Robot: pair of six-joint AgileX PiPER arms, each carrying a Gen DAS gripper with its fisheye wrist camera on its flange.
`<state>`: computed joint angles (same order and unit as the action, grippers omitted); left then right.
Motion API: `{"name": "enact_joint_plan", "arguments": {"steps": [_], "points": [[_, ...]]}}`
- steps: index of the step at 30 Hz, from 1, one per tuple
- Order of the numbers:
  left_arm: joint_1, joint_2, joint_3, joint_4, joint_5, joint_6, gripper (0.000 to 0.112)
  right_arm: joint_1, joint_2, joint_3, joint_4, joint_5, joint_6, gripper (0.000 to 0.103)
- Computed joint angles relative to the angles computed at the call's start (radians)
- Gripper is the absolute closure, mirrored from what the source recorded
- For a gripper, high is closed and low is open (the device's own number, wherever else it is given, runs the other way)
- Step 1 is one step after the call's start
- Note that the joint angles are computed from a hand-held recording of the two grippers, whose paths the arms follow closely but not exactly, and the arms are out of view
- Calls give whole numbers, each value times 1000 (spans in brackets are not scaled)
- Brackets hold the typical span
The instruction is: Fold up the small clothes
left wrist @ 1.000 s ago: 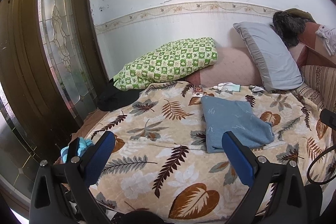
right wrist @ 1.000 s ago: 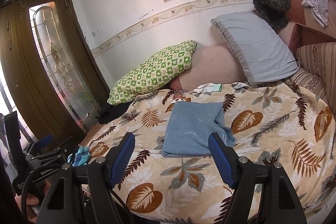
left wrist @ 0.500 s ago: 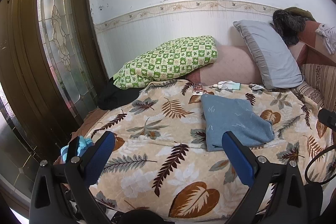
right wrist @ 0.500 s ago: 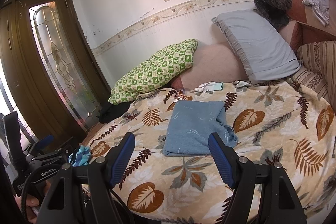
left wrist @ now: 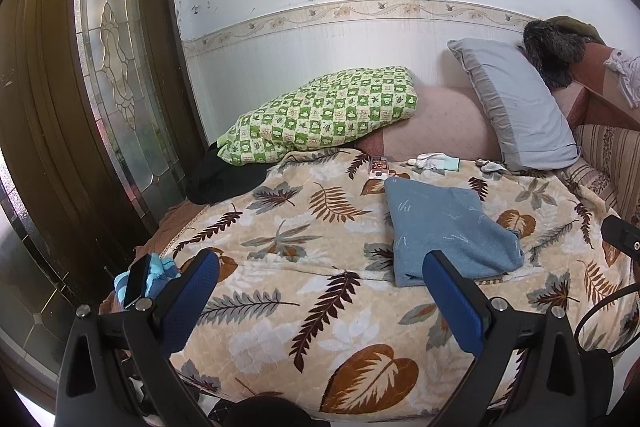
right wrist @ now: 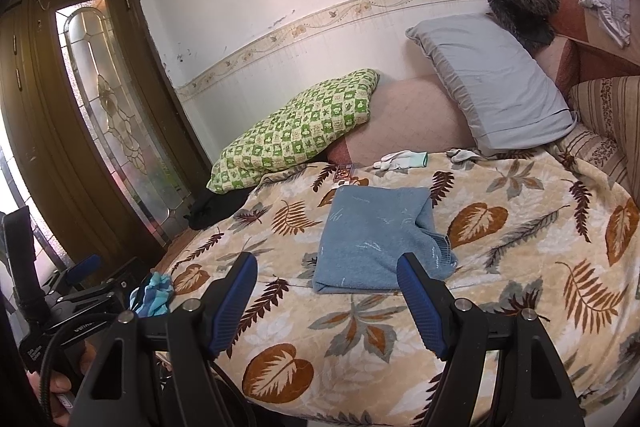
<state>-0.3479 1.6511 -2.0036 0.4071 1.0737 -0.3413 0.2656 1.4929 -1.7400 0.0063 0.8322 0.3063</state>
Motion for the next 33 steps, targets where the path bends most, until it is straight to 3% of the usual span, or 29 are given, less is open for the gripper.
{"name": "enact_joint_plan", "arguments": {"steps": [19,33], "points": [[3,7,26,-3,1,-15,11,-11,36,-25,29,14,-45,28],[55,61,9,-100,25,35,11,-5,86,-67,30,34,-68,28]]}}
